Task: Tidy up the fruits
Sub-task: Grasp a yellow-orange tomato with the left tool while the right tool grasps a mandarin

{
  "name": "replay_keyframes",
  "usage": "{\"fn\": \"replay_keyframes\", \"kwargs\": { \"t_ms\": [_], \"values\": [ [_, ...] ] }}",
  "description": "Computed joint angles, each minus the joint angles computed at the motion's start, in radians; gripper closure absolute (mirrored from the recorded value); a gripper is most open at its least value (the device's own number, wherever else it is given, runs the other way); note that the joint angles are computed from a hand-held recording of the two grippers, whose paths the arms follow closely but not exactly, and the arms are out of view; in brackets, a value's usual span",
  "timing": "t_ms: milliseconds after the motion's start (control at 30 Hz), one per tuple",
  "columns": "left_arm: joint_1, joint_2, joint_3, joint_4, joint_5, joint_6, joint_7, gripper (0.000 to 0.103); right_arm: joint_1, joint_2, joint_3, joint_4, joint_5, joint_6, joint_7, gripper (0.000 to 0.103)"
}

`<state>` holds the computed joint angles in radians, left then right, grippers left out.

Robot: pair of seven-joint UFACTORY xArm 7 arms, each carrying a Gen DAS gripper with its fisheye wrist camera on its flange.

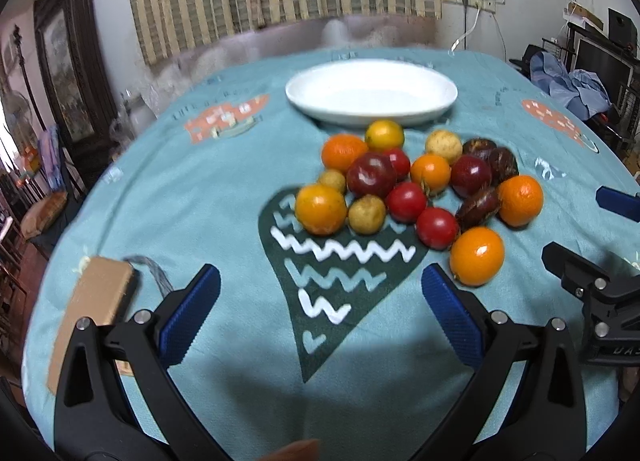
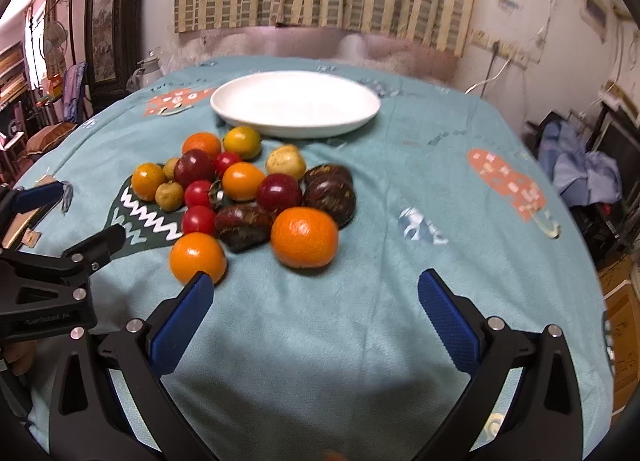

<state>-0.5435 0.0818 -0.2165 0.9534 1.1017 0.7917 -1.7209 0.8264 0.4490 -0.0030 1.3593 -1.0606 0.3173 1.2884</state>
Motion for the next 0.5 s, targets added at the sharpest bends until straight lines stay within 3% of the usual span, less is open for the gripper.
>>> {"fn": "replay_keyframes", "kwargs": {
  "t_ms": [100, 233, 367, 500],
  "values": [
    [0.027, 0.002, 0.017, -0.008, -0.063, -0.056, 0.064, 0.002, -0.015, -0.004, 0.008, -0.016, 0.033, -0.024, -0.029, 0.001],
    [0.052, 0.028, 0.027, -0.027, -0.159, -0.11, 0.204, 0.002, 0.004, -0.018, -0.02, -0.033, -0.041, -0.013, -0.004, 0.001],
    [0.094, -0.005, 0.059, -0.105, -0.202, -0.291, 0.213, 0.002, -0.026, -0.042, -0.007, -0.073, -0.086, -0.025, -0.016, 0.001],
    [0.097, -0.021, 0.05, -0.129, -0.191, -0.304, 0.228, 0.002, -0.101, -0.022, 0.054, -0.079, 0.06, -0.05, -0.141, 0.001]
  ]
}}
